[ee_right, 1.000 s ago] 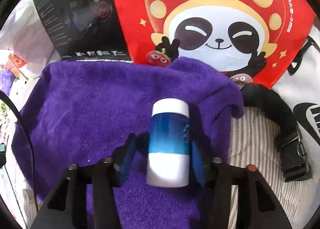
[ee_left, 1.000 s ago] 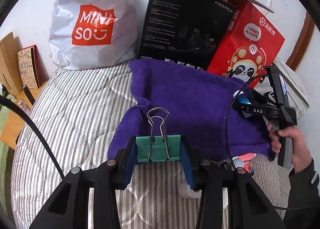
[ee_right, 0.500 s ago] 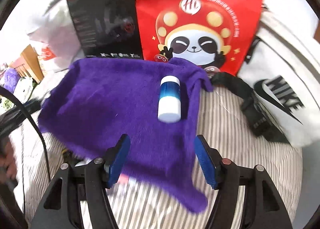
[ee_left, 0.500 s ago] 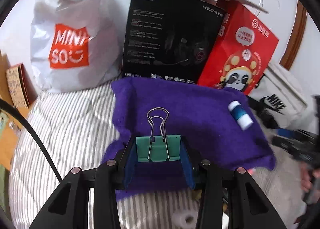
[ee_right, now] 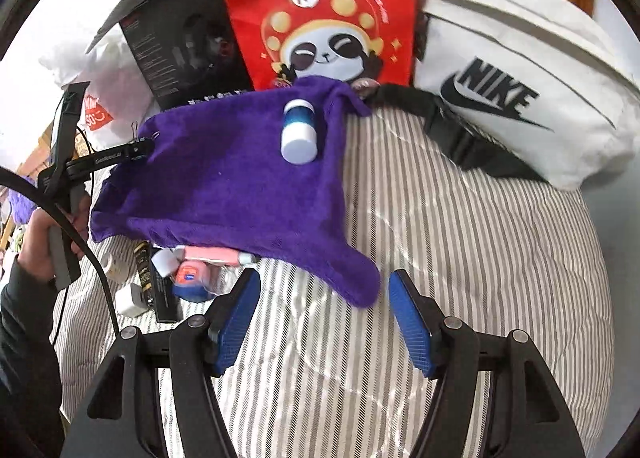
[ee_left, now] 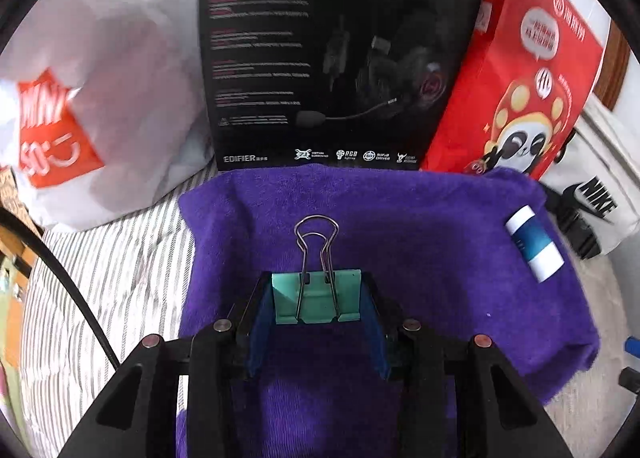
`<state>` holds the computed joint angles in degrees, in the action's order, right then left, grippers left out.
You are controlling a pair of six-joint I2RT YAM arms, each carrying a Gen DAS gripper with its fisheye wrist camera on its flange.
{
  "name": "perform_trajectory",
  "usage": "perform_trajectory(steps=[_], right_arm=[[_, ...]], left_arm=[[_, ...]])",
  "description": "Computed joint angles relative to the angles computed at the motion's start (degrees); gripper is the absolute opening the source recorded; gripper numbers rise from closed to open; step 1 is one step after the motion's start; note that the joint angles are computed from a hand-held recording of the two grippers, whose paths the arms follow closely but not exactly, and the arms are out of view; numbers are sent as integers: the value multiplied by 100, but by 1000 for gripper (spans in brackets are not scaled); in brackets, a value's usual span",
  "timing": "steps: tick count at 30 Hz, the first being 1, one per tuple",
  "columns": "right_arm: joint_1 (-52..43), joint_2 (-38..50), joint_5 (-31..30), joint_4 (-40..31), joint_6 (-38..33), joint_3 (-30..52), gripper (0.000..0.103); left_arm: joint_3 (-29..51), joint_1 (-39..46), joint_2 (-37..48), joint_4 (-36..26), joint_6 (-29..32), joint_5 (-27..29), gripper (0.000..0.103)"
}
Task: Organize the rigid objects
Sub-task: 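Lower the green clip onto the purple towel and open the left gripper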
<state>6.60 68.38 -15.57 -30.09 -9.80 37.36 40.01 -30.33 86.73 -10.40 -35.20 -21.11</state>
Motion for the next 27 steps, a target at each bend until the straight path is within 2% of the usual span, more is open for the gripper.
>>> perform_trajectory(steps=[9, 17, 19, 21, 23, 27], right_arm=[[-316, -21, -40, -94, -142, 59, 66], [-384, -111, -37, -185, -227, 9, 66], [-406, -178, -96, -240, -255, -19, 66], [-415, -250, -112, -296, -271, -42, 66], [-423, -292, -137, -346, -267, -47, 66], [-482, -544, -262, -540, -283, -100, 66]], left_arm=[[790, 201, 1009, -524, 155, 134, 39], [868, 150, 1106, -510, 227, 50, 40], [878, 171, 1100, -543, 218, 67, 42], [870, 190, 1072, -625, 181, 82, 52], [839, 208, 1038, -667, 141, 151, 58], [522, 8, 747, -678, -45, 126, 57]])
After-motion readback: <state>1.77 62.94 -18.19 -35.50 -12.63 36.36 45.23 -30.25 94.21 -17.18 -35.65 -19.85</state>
